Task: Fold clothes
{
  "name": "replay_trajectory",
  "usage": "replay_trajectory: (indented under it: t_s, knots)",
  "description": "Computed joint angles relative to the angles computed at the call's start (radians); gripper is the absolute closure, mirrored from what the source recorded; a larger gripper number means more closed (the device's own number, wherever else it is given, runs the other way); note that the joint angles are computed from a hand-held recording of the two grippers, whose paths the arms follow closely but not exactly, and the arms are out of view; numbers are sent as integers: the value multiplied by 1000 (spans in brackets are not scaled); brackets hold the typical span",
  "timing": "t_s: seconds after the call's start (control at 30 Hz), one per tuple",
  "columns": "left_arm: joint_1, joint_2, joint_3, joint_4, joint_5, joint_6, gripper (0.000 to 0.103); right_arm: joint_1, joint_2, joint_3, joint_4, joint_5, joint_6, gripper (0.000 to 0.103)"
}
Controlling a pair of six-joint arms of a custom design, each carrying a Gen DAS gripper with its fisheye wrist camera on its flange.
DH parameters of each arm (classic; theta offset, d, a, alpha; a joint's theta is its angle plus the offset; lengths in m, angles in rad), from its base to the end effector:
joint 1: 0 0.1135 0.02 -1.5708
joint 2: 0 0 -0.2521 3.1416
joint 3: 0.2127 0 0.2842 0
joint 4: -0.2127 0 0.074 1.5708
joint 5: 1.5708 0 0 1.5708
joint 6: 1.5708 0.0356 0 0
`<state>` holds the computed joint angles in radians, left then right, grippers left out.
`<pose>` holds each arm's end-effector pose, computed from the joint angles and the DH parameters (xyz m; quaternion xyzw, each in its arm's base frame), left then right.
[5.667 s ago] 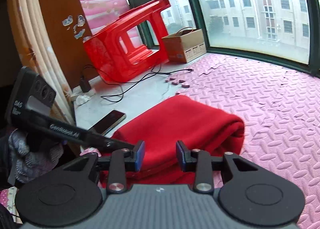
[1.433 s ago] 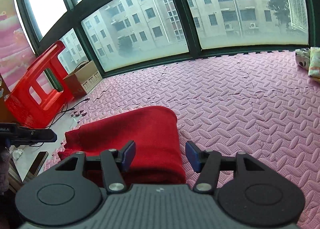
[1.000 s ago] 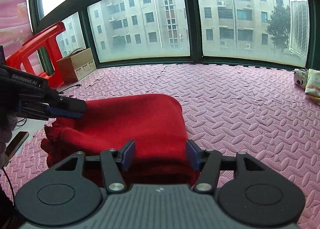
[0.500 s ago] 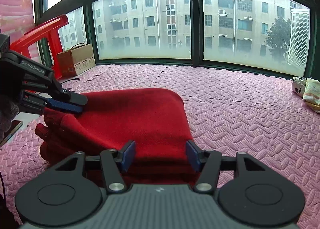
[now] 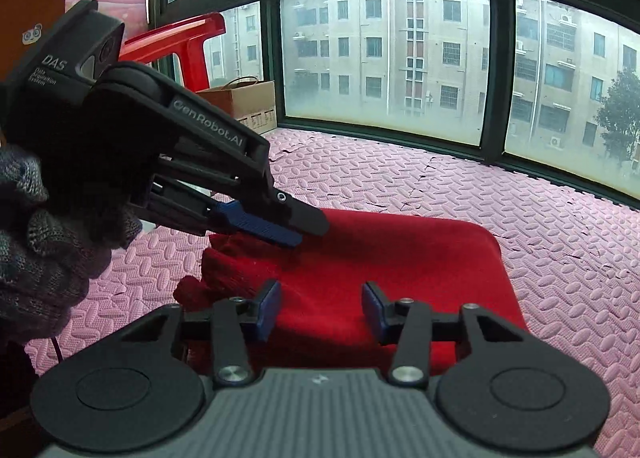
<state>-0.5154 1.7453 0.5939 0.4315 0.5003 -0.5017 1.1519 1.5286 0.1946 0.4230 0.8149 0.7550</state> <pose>0.2620 -0.1681 0.0631 0.1082 0.8818 -0.3917 0.2395 0.1022 0.1659 0.0316 -0.0454 0.8769 0.0255 0.4779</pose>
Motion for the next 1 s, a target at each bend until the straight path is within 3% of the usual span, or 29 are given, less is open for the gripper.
replay_trajectory:
  t_s: [0.13,0.23,0.43,0.57,0.7,0.87,1.0]
  knots:
    - [12,30,-3,26,20,-6,79,76,128,68,-37,72,45,66]
    - [16,51,-6,52,29,-15,79,128,228,139,-93,149,63,66]
    - [24,35,-19,53,42,-5,79,158,111,103,-106,196,62,66]
    - [24,34,-20,51,42,-2,79,130,113,82,10,151,-14,66]
    - [25,42,-15,47,39,1,79,116,231,118,86,71,-22,66]
    - [32,64,-15,72,55,-12,79,119,247,115,114,43,-23,65]
    - [40,63,-31,118,87,-31,63,107,75,32,66,10,-21,51]
